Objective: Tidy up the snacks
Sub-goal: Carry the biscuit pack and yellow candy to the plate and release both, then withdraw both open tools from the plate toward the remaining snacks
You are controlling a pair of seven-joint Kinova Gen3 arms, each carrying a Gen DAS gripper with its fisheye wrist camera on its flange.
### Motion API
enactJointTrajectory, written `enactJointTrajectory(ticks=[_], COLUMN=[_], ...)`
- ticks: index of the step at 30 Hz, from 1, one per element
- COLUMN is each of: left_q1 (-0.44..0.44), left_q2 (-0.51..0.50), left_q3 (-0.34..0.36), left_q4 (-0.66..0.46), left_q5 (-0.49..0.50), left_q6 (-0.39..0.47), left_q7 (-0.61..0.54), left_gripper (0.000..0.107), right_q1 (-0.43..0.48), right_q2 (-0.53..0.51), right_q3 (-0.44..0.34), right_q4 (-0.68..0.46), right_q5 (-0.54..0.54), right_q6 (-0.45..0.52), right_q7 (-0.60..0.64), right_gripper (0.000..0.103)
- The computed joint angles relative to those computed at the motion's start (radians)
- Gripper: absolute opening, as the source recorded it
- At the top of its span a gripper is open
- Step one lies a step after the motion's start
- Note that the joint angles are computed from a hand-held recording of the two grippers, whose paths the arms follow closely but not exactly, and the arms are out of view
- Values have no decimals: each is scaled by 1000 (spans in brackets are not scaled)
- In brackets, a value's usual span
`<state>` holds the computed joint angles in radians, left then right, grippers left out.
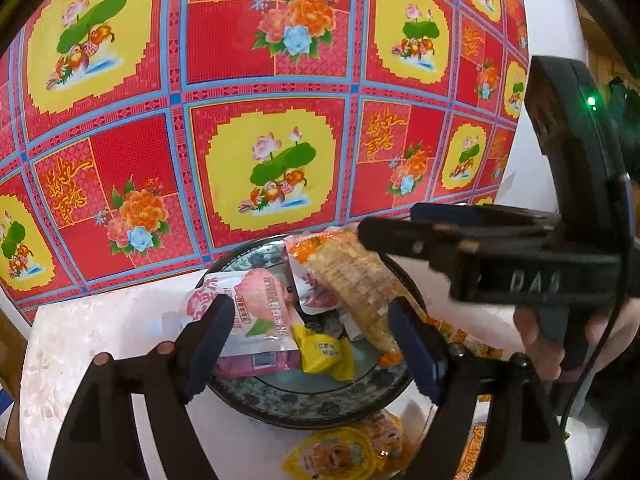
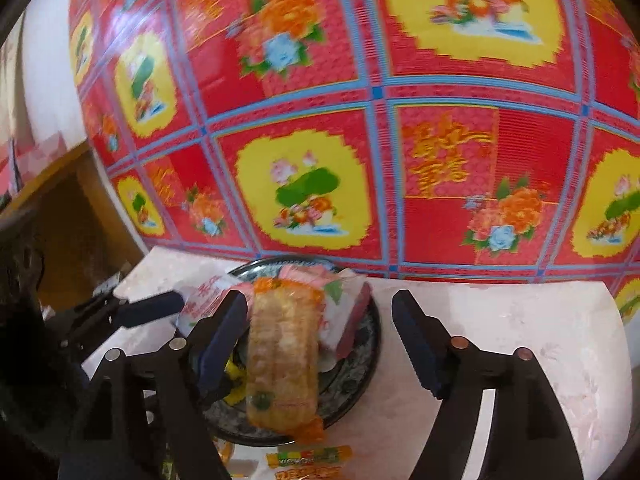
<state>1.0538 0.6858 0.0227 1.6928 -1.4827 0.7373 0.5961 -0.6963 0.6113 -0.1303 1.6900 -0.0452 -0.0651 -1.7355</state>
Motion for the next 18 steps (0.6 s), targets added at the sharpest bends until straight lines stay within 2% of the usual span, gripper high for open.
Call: enactJointTrajectory(ticks=[6, 10, 15, 18], left_q1=[-4, -12, 8, 18], left_q2=[-3, -8, 0, -12], left_q3=[-1, 5, 6, 1], left_q4=[7, 15, -13, -16], left_q5=[-9, -5, 58, 70], left_q6=[-10, -13, 29, 29], left_q7=[17, 27, -68, -77], left_gripper=[83, 83, 83, 83], right_q1=[22, -68, -59, -110], right_q2=[8, 8, -9, -30], right_q3=[-14, 94, 81, 138], right_q4=[-22, -40, -39, -12], right_q5=[-2, -2, 14, 25], right_q6=[42, 93, 133, 120], right_q7=[-9, -21, -35, -54], right_gripper=[77, 77, 77, 77])
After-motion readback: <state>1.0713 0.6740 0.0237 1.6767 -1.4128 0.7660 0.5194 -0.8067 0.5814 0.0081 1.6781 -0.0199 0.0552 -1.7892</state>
